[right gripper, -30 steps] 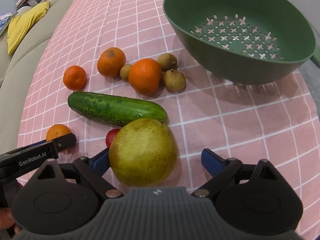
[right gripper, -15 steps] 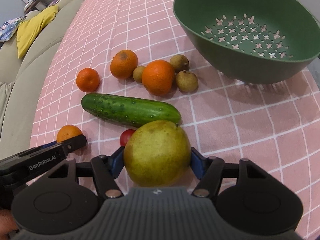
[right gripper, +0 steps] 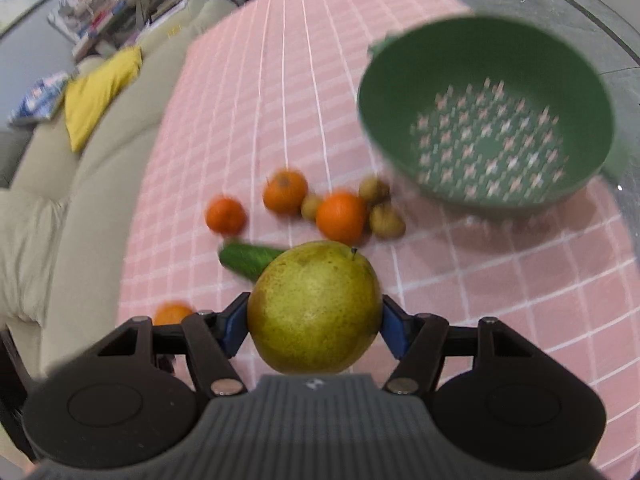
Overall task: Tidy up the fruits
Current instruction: 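Carry the pear and orange into the green colander and release both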
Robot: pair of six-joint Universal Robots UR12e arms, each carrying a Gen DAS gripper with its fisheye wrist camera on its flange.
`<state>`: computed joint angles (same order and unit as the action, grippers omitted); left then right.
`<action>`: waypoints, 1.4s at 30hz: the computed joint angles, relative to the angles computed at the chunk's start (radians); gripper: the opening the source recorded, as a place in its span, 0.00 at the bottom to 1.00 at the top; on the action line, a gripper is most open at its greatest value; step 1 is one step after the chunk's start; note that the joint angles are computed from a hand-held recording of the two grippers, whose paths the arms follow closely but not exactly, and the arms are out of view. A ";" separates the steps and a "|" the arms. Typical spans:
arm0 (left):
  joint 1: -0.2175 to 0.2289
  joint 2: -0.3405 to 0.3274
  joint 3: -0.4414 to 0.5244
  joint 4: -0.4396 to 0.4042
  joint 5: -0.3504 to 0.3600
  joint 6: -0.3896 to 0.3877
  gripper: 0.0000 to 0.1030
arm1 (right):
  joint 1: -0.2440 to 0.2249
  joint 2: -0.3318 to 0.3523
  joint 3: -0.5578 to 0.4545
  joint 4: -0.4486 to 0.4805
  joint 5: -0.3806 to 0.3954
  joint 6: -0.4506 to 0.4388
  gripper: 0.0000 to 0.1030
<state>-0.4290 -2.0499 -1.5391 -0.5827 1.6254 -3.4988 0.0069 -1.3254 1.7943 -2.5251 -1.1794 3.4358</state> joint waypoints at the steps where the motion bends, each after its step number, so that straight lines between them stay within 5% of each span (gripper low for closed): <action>1: -0.003 0.003 0.003 -0.003 0.006 0.006 0.47 | -0.010 -0.005 -0.004 -0.012 0.007 0.002 0.61; 14: -0.057 -0.063 0.222 -0.044 0.033 0.145 0.47 | -0.125 -0.004 -0.091 -0.130 -0.002 0.123 0.61; 20: -0.081 -0.139 0.357 -0.066 0.029 0.219 0.47 | -0.151 0.017 -0.142 -0.066 0.004 0.019 0.61; 26: -0.086 -0.226 0.443 -0.044 -0.105 0.337 0.47 | -0.167 0.050 -0.151 -0.030 0.025 -0.095 0.61; 35: -0.104 -0.347 0.591 -0.182 -0.204 0.503 0.47 | -0.170 0.110 -0.163 -0.010 -0.030 -0.091 0.61; 42: -0.109 -0.388 0.659 -0.277 -0.223 0.502 0.47 | -0.153 0.131 -0.176 0.033 -0.044 -0.138 0.61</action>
